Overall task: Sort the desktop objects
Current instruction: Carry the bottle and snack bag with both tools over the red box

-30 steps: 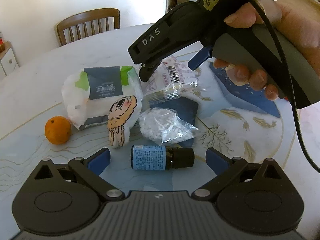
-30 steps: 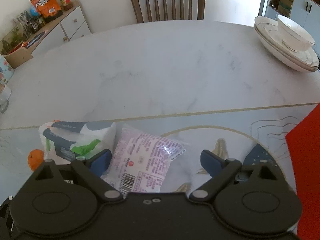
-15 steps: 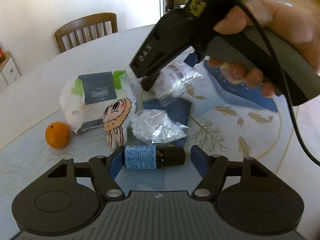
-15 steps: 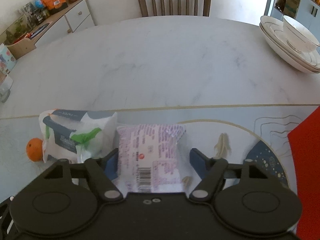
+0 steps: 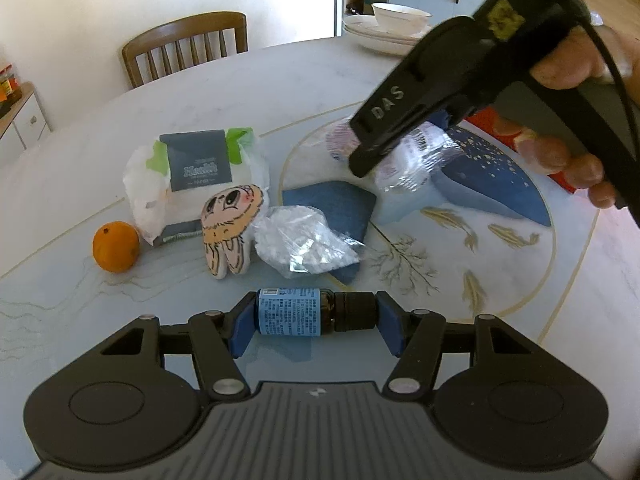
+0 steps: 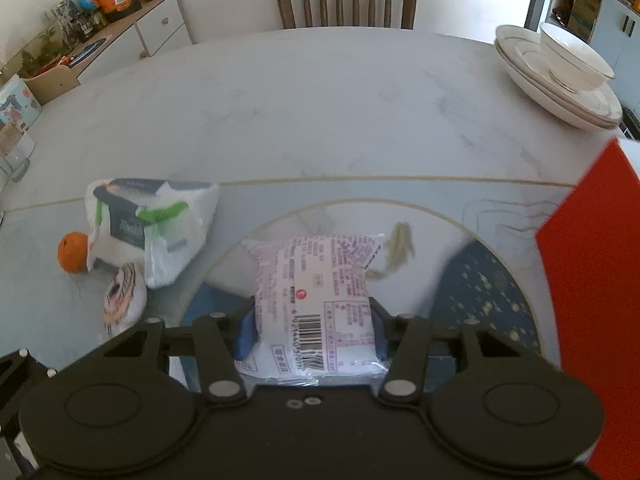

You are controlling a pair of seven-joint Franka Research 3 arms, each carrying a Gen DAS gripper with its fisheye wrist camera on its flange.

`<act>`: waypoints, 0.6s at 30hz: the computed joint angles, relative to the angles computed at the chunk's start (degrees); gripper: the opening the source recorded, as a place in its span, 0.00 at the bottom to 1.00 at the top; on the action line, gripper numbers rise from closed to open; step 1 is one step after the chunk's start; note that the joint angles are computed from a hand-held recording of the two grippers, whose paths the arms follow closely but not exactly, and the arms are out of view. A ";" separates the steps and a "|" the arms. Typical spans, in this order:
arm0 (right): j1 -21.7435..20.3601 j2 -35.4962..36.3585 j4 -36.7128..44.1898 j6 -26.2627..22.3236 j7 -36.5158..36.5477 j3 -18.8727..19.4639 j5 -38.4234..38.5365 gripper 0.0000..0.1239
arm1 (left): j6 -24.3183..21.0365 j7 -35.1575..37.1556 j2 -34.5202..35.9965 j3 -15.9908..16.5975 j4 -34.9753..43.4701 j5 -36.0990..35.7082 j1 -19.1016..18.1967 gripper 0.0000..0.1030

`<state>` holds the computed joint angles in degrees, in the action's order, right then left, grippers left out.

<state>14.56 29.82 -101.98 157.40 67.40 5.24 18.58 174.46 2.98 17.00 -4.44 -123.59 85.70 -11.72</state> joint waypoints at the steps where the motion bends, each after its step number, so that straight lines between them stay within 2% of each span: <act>1: -0.31 -0.29 -0.30 -0.13 -0.34 0.10 0.20 0.42 | -0.13 0.70 -0.21 -0.22 -0.31 -0.92 0.01 0.59; 11: -5.18 -6.45 -6.54 -1.15 -9.00 2.69 7.65 0.42 | -0.99 1.26 -2.70 -0.88 -1.17 -5.45 -1.97 0.59; 18: -7.10 -11.00 -9.74 -2.92 -15.69 2.27 13.46 0.42 | -2.72 2.18 -3.35 -1.86 1.15 -8.14 -3.80 0.59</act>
